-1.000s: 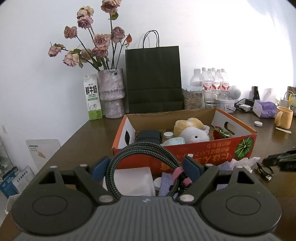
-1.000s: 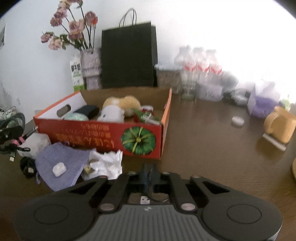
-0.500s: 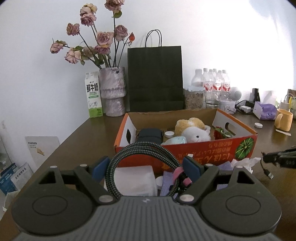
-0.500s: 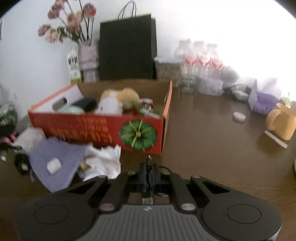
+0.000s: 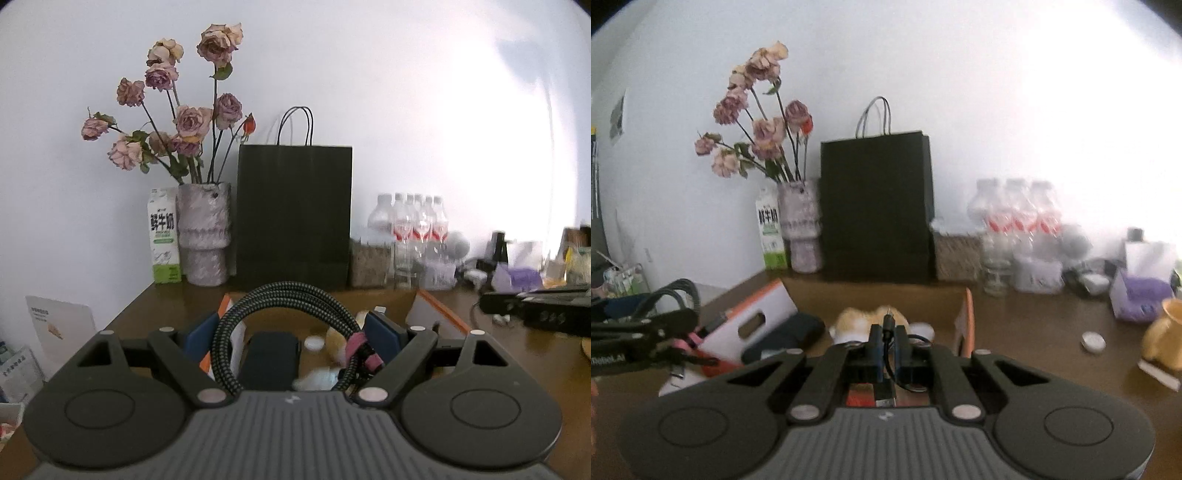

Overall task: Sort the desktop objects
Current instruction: 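Lower both cables into the orange box and open both tools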

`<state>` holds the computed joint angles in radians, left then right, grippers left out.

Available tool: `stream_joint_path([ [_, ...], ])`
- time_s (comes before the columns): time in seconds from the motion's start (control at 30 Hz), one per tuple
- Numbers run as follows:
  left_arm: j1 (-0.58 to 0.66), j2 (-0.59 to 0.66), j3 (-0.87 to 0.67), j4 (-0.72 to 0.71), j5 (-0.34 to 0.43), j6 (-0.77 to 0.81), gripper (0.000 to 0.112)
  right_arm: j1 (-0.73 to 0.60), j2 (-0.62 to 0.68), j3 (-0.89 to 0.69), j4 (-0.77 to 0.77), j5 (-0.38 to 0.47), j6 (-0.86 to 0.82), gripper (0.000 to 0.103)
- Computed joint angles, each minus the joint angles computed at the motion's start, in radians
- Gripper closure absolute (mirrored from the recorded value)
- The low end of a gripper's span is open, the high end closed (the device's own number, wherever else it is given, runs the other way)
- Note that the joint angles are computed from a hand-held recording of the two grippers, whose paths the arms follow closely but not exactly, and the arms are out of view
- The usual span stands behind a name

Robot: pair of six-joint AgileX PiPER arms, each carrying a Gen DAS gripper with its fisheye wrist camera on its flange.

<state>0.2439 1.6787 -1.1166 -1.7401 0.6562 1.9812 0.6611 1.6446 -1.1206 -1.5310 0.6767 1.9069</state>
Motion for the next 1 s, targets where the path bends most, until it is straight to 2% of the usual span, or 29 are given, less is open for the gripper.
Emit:
stream_joint_path([
  [0.17,-0.078,0.104,-0.169,0.035,-0.078,-0.120,0.026,-0.086,0.108,-0.167,0.043,-0.082,-0.091,0.098],
  [0.27,-0.117,0.183,-0.291,0.115,-0.123,-0.242,0.026,-0.141,0.185,-0.272,0.093,-0.132,-0.162,0.098],
  [0.43,-0.173,0.343,-0.541,0.390,-0.178,-0.586,0.026,-0.217,0.320,-0.447,0.222,-0.192,-0.313,0.098],
  [0.53,-0.198,0.437,-0.677,0.594,-0.176,-0.806,0.026,-0.259,0.390,-0.526,0.328,-0.225,-0.419,0.098],
  [0.7,-0.225,0.551,-0.825,0.889,-0.173,-1.081,0.026,-0.298,0.467,-0.585,0.476,-0.215,-0.580,0.098],
  [0.8,-0.230,0.578,-0.854,0.960,-0.168,-1.143,0.026,-0.319,0.480,-0.593,0.563,-0.242,-0.639,0.098],
  [1.0,-0.237,0.578,-0.835,0.987,-0.181,-1.146,0.025,-0.307,0.493,-0.601,0.559,-0.225,-0.653,0.098],
])
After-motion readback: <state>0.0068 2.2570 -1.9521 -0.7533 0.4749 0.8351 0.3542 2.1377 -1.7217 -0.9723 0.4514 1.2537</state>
